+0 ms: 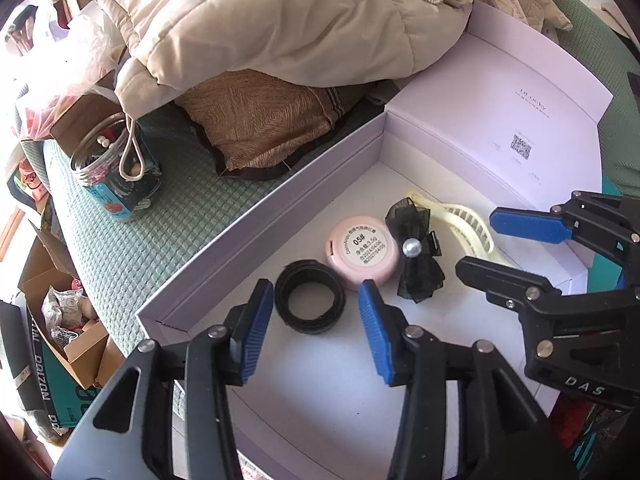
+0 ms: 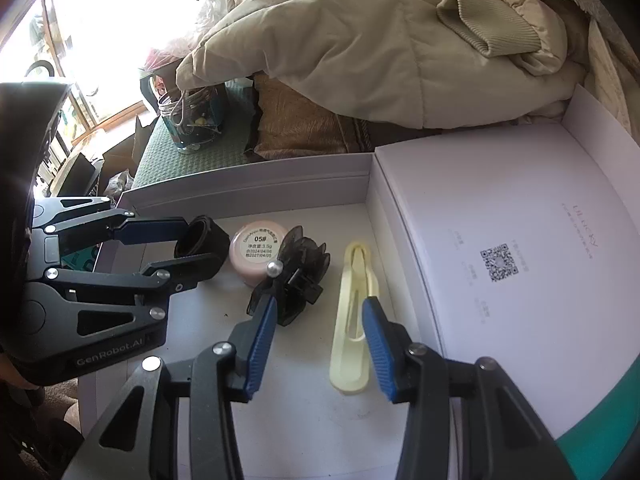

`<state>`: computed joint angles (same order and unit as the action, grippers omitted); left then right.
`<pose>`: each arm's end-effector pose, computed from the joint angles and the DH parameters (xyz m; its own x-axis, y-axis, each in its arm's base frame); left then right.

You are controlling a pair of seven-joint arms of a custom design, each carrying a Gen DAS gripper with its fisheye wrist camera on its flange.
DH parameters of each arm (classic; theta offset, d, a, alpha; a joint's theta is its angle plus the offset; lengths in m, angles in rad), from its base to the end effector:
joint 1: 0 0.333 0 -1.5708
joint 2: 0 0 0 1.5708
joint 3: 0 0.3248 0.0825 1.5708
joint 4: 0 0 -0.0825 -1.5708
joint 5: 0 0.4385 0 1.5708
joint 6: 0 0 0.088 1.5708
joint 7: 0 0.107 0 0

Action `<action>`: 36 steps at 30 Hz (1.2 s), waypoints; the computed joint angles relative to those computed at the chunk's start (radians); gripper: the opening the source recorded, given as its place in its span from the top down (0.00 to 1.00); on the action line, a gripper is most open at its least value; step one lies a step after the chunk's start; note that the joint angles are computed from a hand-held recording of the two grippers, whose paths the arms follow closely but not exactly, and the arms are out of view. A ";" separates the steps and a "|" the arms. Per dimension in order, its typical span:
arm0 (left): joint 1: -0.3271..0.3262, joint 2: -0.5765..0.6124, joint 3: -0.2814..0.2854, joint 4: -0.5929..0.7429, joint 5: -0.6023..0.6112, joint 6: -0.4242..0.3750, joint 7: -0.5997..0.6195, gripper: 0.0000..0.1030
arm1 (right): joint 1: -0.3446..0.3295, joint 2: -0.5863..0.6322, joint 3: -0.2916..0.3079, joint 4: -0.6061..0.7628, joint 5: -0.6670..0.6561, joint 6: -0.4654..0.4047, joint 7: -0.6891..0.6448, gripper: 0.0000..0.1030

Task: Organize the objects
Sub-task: 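Open the left gripper releasing the black band while the right gripper releases the black clip, then withdraw both open grippers from the box back to the item pile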

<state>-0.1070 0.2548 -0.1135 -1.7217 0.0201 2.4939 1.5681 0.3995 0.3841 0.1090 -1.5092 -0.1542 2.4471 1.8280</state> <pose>0.7102 -0.1523 0.4809 -0.2206 -0.9753 0.0114 -0.8481 0.1860 -0.4961 0.6797 0.3640 0.4992 0.3250 -0.9452 -0.0312 -0.8054 -0.2593 -0.5330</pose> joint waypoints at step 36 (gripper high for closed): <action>0.030 -0.407 -0.061 -0.258 0.080 0.008 -0.161 0.55 | 0.007 -0.331 0.013 -0.290 -0.100 0.121 0.117 0.57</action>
<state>-0.0773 -0.1526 -0.1746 -1.9793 0.0998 2.5023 1.4074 0.4063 0.0534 0.1216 -1.7997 -0.2542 2.5681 1.9450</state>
